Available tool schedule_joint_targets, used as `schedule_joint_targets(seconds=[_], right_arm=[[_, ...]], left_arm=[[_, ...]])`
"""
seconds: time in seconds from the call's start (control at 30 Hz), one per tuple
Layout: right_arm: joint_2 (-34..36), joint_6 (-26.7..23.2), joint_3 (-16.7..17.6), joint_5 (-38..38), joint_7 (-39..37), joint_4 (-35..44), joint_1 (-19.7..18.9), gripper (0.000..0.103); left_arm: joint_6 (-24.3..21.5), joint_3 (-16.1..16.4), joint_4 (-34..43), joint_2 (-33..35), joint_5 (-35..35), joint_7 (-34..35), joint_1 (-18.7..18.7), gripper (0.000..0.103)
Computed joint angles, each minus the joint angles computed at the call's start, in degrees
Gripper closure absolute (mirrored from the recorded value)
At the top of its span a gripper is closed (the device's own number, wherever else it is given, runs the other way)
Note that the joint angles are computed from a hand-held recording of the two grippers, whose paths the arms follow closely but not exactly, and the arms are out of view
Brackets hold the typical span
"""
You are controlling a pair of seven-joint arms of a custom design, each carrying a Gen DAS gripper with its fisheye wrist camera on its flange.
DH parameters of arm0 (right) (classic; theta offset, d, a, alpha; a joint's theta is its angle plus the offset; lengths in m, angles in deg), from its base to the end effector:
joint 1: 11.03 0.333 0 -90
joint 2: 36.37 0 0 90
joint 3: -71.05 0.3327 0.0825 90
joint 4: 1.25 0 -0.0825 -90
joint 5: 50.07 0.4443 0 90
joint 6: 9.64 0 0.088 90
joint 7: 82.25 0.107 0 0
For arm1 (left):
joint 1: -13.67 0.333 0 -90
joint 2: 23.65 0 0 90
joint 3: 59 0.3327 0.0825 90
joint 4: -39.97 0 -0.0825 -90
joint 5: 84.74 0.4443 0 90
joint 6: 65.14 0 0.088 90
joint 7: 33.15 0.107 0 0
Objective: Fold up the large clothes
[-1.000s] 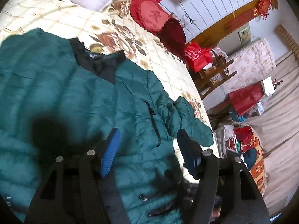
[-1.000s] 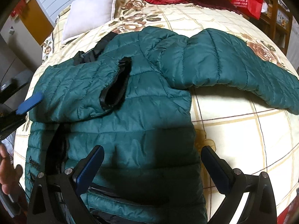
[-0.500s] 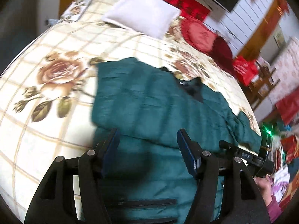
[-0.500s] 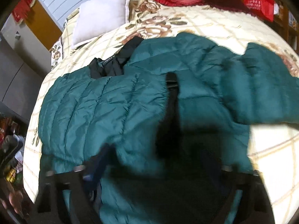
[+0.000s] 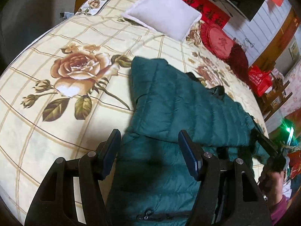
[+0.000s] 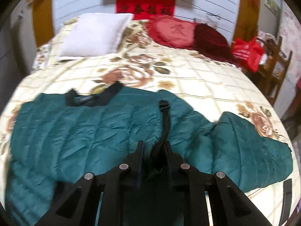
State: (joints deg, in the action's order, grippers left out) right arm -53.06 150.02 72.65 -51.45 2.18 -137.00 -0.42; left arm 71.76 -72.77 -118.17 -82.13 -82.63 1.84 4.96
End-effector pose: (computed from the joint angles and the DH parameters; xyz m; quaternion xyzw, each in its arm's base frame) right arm 0.5356 0.1178 0.5076 -0.7635 0.5446 -0.2394 0.2512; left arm 0.3235 -0.1378 0.5432 -0.8336 0.4427 -0.2876 0.1626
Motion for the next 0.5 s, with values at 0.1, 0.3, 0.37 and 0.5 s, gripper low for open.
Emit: schedule_joint_targets(seconds=[0.1, 0.3, 0.37, 0.5], right_arm=[[3.3, -1.0, -1.5, 4.0, -1.1, 1.6, 1.2, 0.084], [-1.6, -4.7, -3.8, 12.6, -6.3, -0.3, 2.8, 0.052], [-3.9, -5.1, -4.5, 15.2, -9.7, -1.3, 4.5, 0.051], [-4.7, -9.2, -5.2, 20.5, -17.0, -0.5, 8.8, 0.051]], left_arm=[[0.9, -1.0, 0.9, 2.2, 0.6, -0.8, 0.7, 0.039], [3.0, -2.7, 3.6, 7.1, 3.6, -2.3, 2.5, 0.039], [3.8, -3.3, 4.9, 9.2, 4.9, -3.0, 3.4, 0.039], [5.0, -5.3, 7.7, 14.4, 8.3, -5.5, 5.6, 0.039]])
